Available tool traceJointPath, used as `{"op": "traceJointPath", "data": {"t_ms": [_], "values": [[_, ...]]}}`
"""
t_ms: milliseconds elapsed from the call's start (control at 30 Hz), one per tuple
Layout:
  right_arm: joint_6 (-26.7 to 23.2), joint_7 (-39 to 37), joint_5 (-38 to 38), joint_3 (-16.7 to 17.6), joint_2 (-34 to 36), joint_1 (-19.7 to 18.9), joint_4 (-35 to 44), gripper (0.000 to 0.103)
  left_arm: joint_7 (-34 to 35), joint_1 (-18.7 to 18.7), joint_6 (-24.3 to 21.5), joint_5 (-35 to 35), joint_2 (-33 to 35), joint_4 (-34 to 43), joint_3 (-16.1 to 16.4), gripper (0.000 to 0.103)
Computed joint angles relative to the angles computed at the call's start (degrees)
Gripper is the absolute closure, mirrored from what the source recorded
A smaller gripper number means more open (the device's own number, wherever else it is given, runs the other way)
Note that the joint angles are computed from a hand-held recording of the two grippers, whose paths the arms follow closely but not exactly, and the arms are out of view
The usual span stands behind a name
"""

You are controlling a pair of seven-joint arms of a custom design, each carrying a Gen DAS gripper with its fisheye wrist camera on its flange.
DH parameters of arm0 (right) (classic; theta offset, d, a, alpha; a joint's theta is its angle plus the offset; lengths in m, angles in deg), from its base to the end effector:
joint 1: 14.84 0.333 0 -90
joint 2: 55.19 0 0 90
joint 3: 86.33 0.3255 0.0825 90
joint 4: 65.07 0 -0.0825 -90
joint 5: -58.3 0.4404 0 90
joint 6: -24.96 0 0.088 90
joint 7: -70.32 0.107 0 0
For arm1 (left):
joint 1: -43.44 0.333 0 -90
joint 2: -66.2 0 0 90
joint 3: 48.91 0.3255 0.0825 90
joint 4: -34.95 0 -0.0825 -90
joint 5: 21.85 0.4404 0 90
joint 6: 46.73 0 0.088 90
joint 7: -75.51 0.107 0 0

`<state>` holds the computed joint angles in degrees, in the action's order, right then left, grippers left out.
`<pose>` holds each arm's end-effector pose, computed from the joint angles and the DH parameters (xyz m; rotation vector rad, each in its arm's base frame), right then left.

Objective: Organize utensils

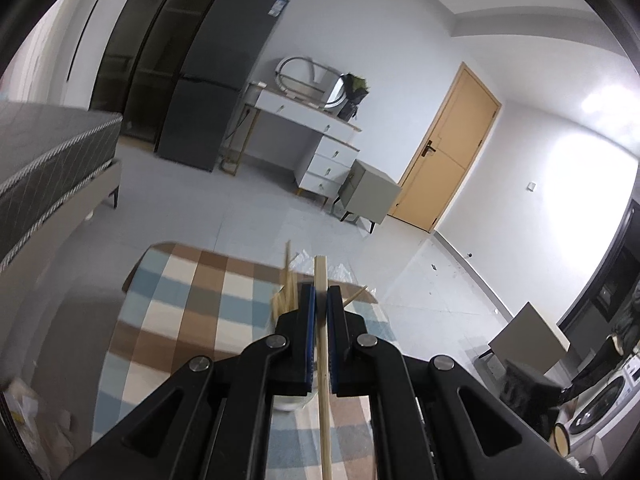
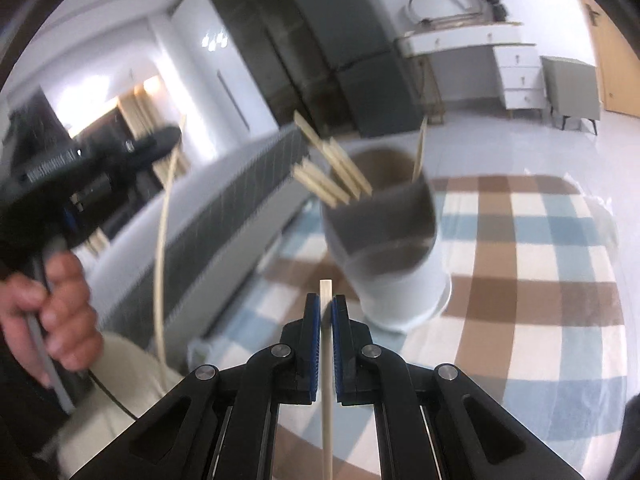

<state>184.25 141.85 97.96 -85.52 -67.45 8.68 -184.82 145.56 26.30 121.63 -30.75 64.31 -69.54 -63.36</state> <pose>0.5506 0.2185 0.6082 -1.6732 1.3530 -0.2293 0.5604 -0.3361 0.6804 -1.6574 1.7891 -1.5328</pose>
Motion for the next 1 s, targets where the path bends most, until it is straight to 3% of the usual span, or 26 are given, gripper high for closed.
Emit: {"op": "traceJointPath", "data": {"t_ms": [133,200,367,467,567,733,800,867,1000], "values": [[6.6,-0.75,2.96,0.13,2.3,0.98,3.48,0.098,-5.16,0.19,0.76,7.85,3.09,4.61,-0.13,0.102],[9.06,-2.01,4.45,-0.21,3.57,1.13,6.11,0.098,-11.61,-0.36,0.87,16.43,5.69,8.29,0.79,0.102],[16.34,-0.16,3.21,0.63,9.19,-0.78,14.55,0.098,-27.38,-4.63,0.25,36.47,12.72,18.13,6.71,0.102],[19.12,5.76,-3.31,1.78,14.6,-2.95,20.83,0.098,-33.91,-7.28,0.14,44.66,17.33,24.31,10.78,0.102],[20.78,15.0,-12.79,0.57,20.02,-2.96,26.66,0.098,-39.9,-9.59,0.2,51.22,21.5,29.65,14.85,0.102],[22.83,32.41,-28.09,-10.26,28.26,4.54,35.05,0.098,-52.47,-13.0,0.72,61.25,24.89,32.96,20.87,0.102],[23.08,33.69,-28.27,-12.81,30.75,6.38,37.64,0.098,-55.88,-14.2,0.1,65.97,25.6,33.72,22.11,0.102],[24.14,39.61,-31.79,-18.67,33.41,10.26,39.35,0.098,-58.85,-15.0,-0.24,70.88,26.08,34.21,22.79,0.102],[26.14,44.61,-33.89,-21.47,34.79,11.96,38.93,0.098,-60.3,-14.75,-1.8,76.46,26.42,34.37,21.49,0.102]]}}
